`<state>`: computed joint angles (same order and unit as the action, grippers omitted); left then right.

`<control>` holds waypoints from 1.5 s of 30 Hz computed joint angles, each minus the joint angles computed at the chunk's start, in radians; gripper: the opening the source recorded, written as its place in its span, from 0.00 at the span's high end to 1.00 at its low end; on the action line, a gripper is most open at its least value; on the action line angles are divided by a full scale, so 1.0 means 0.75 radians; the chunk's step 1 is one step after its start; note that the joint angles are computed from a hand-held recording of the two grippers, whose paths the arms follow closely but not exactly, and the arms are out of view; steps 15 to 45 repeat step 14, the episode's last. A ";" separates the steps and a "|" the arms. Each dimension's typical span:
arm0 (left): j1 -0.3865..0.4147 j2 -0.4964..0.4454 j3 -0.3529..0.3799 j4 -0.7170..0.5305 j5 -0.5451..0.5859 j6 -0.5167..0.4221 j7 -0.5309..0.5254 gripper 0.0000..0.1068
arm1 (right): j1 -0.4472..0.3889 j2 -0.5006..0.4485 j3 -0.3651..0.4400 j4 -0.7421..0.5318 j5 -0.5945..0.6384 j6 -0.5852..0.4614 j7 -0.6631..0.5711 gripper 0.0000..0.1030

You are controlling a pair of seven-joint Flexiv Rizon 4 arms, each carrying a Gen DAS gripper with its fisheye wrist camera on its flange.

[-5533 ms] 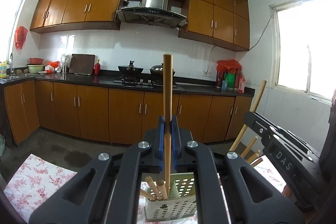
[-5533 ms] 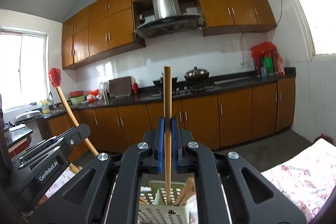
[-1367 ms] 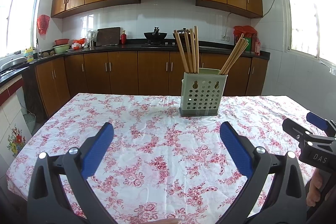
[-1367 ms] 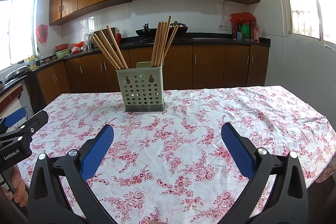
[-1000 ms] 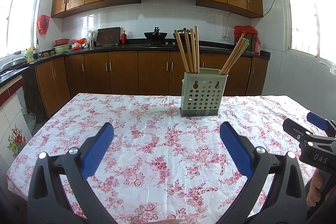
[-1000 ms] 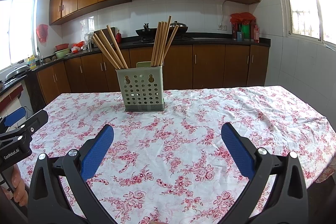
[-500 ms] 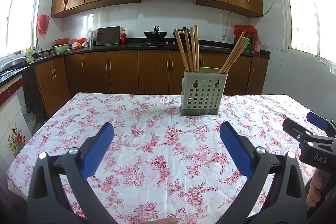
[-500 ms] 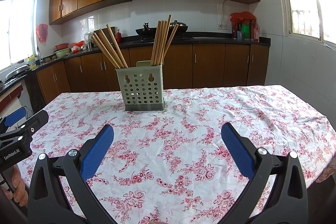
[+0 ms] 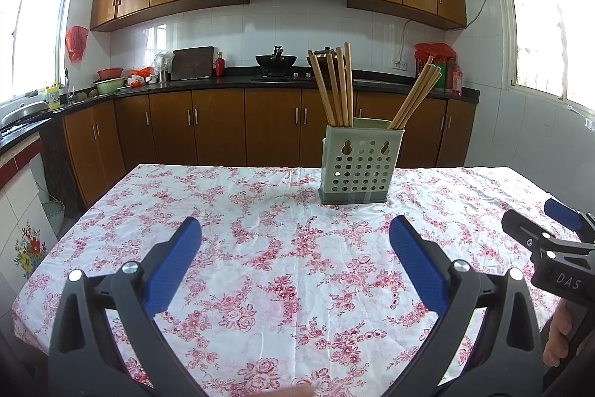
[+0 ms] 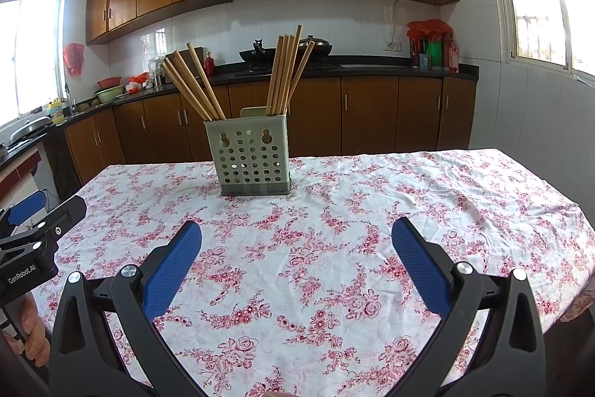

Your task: Organize utensils

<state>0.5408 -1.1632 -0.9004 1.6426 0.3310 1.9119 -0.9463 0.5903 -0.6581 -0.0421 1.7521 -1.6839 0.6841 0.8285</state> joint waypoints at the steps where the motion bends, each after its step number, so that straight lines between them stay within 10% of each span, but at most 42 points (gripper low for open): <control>1: -0.001 -0.001 0.000 -0.001 0.001 0.003 0.000 0.07 | 0.000 0.000 0.000 0.000 0.000 0.000 -0.001 0.02; 45: 0.000 -0.004 0.008 0.003 0.009 0.008 -0.013 0.07 | 0.001 -0.001 -0.001 -0.001 0.001 0.000 0.004 0.02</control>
